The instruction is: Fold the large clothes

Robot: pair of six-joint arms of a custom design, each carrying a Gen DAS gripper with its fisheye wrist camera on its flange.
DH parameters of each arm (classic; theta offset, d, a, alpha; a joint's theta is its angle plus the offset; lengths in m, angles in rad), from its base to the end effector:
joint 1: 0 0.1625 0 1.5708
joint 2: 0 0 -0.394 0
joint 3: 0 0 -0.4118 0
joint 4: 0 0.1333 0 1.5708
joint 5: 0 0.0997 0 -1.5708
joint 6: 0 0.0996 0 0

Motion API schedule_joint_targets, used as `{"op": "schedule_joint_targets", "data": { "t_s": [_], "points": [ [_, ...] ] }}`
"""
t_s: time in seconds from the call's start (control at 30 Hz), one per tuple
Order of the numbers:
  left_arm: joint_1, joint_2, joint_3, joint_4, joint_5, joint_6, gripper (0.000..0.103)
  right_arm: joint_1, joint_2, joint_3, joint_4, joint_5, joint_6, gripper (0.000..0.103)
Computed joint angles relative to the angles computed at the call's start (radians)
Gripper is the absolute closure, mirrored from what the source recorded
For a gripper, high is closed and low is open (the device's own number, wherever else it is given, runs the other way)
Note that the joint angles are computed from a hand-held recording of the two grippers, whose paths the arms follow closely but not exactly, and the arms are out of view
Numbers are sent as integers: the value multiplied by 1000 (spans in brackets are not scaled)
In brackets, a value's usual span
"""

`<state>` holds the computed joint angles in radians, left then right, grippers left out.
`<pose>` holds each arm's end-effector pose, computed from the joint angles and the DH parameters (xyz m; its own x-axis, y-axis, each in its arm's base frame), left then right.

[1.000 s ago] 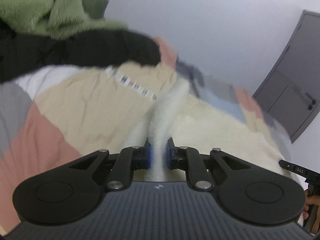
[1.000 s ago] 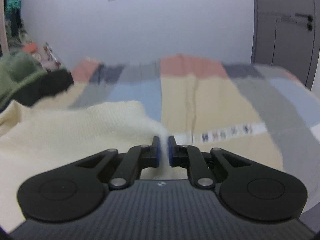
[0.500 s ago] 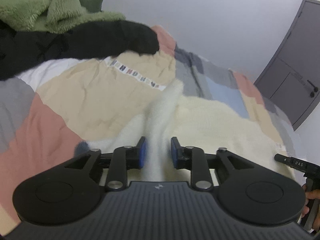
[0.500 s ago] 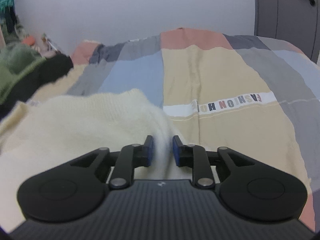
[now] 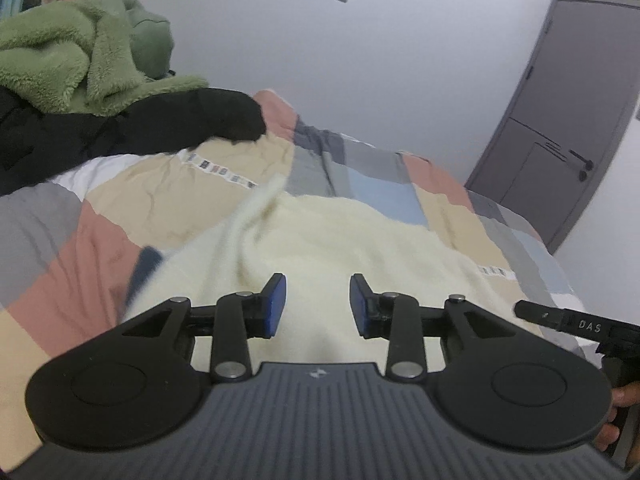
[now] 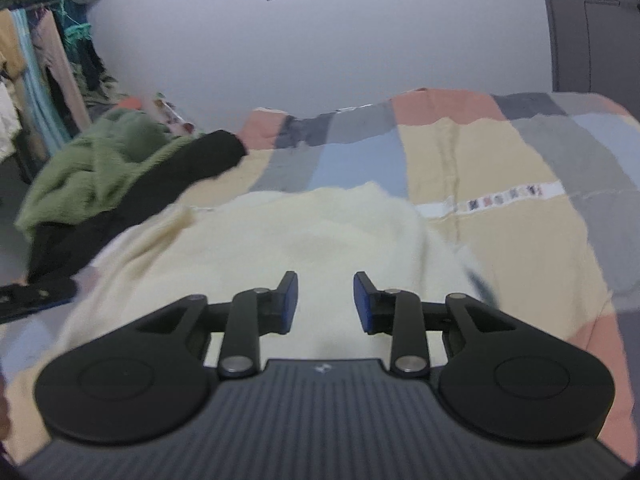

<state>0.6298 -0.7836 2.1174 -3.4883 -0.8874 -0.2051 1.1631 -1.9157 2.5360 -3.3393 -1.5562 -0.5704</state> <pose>-0.2898 -0.4539 0.0308 -0.8598 0.3128 -0.4036 0.5099 0.5671 -0.6469 -0.0086 -0.3597 0.3440 -0.8649 0.1201 0.4874 -0.3616 0.5244 -0.7709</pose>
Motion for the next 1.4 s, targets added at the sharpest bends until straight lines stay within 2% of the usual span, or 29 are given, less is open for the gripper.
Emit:
{"op": "schedule_joint_targets", "data": {
  "t_s": [0.2, 0.33, 0.43, 0.53, 0.7, 0.87, 1.03, 1.13, 1.2, 1.4],
  "points": [
    [-76, -12, 79, 3, 34, -84, 61, -44, -183, 113, 145, 77, 61, 70],
    [-116, -12, 107, 27, 58, -118, 59, -49, -235, 136, 270, 93, 119, 68],
    [-137, -14, 127, 31, 57, -141, 57, -68, -277, 141, 374, 146, 165, 68],
    [-144, -20, 140, 37, 58, -157, 55, -109, -339, 156, 488, 226, 201, 35],
    [-134, -29, 145, 49, 51, -171, 54, -176, -368, 159, 653, 333, 259, 18],
    [-122, -30, 142, 57, 37, -181, 45, -225, -296, 145, 648, 360, 362, 18],
    [-88, -25, 132, 44, -37, -213, 20, -298, -240, 158, 528, 421, 481, 16],
    [-77, -19, 123, 60, -74, -241, 16, -327, -217, 158, 488, 449, 551, 16],
    [-76, -15, 119, 77, -90, -257, 14, -357, -248, 172, 499, 495, 562, 15],
    [-65, 10, 110, 78, -209, -285, 9, -422, -352, 187, 605, 606, 532, 15]
  ]
}}
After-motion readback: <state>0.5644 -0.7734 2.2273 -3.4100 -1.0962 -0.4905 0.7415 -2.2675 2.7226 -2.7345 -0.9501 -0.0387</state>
